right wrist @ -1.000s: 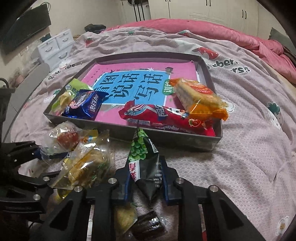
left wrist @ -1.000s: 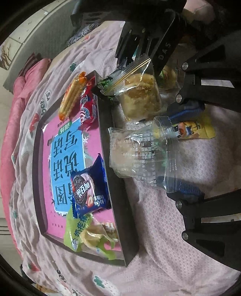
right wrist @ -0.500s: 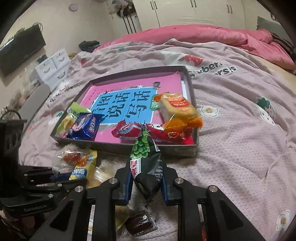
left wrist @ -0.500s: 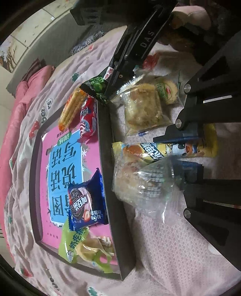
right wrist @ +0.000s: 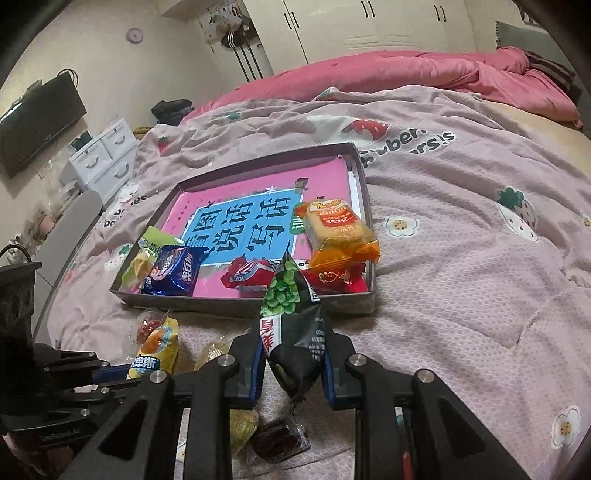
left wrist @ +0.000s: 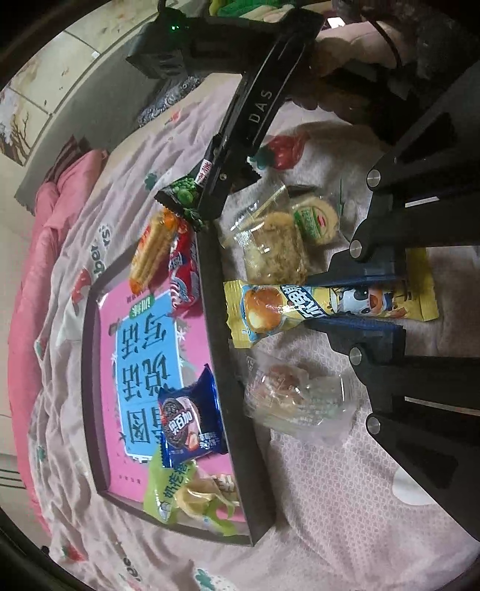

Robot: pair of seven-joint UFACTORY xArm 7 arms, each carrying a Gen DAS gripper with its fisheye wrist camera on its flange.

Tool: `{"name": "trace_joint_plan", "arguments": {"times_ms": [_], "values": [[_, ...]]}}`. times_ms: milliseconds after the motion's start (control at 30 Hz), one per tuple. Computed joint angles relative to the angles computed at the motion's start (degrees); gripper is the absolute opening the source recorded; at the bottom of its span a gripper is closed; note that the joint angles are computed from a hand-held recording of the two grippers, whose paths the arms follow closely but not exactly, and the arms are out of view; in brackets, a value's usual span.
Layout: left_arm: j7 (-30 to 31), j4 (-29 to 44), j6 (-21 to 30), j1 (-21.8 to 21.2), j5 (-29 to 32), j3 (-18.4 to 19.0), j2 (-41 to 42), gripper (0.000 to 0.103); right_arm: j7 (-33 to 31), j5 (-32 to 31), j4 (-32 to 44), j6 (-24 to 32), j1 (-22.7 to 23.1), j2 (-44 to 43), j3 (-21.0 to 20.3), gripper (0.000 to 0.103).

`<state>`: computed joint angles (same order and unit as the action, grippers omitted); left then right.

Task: Organize snacks
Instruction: 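Lift the yellow stick pack with left gripper while right lifts black bag toward the tray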

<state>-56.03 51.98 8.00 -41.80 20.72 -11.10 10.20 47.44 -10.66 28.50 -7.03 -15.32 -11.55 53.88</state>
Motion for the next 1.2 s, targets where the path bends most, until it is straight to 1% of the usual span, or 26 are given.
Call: {"name": "trace_joint_plan", "arguments": {"times_ms": [200,300,367,567,733,800,900,1033,1200], "values": [[1.77,-1.01,-1.45,0.78,-2.30,-1.27,-1.53,0.015,-0.20,1.66,-1.25,-1.22,2.96,-1.37,-2.94,0.025],[0.80,-1.30,-1.61,0.32,-1.34,-0.87,-2.49,0.015,-0.86,3.01,-1.86,-1.67,4.46,-2.01,-4.28,0.025],[-0.90,-1.26,-0.42,-0.11,0.46,-0.43,-3.35,0.015,-1.40,3.85,-2.03,-1.94,5.18,-2.08,-4.81,0.025],[-2.74,-2.12,-0.88,1.76,1.54,-1.69,-5.22,0.015,-3.38,6.24,-2.74,-2.95,8.31,-2.86,-7.22,0.025],[-5.00,-2.40,-0.50,2.92,3.93,-2.37,-6.58,0.015,-4.98,8.58,-3.00,-3.92,8.56,-3.23,-6.92,0.025],[-7.33,-2.16,-0.29,3.12,6.69,-2.22,-6.93,0.015,-5.73,9.48,-3.04,-4.23,8.42,-3.42,-6.53,0.025],[-9.29,-2.07,-0.21,3.90,9.03,-2.52,-7.47,0.015,-6.78,10.78,-3.11,-4.90,8.50,-3.78,-6.21,0.025],[-11.93,-1.90,0.09,4.94,11.90,-3.05,-8.20,0.015,-8.22,12.44,-3.14,-5.71,7.04,-5.36,-3.99,0.025],[-13.44,-1.60,-0.40,6.00,13.96,-3.74,-8.56,0.015,-9.13,13.10,-3.09,-5.94,6.42,-7.10,-3.22,0.025]]}}
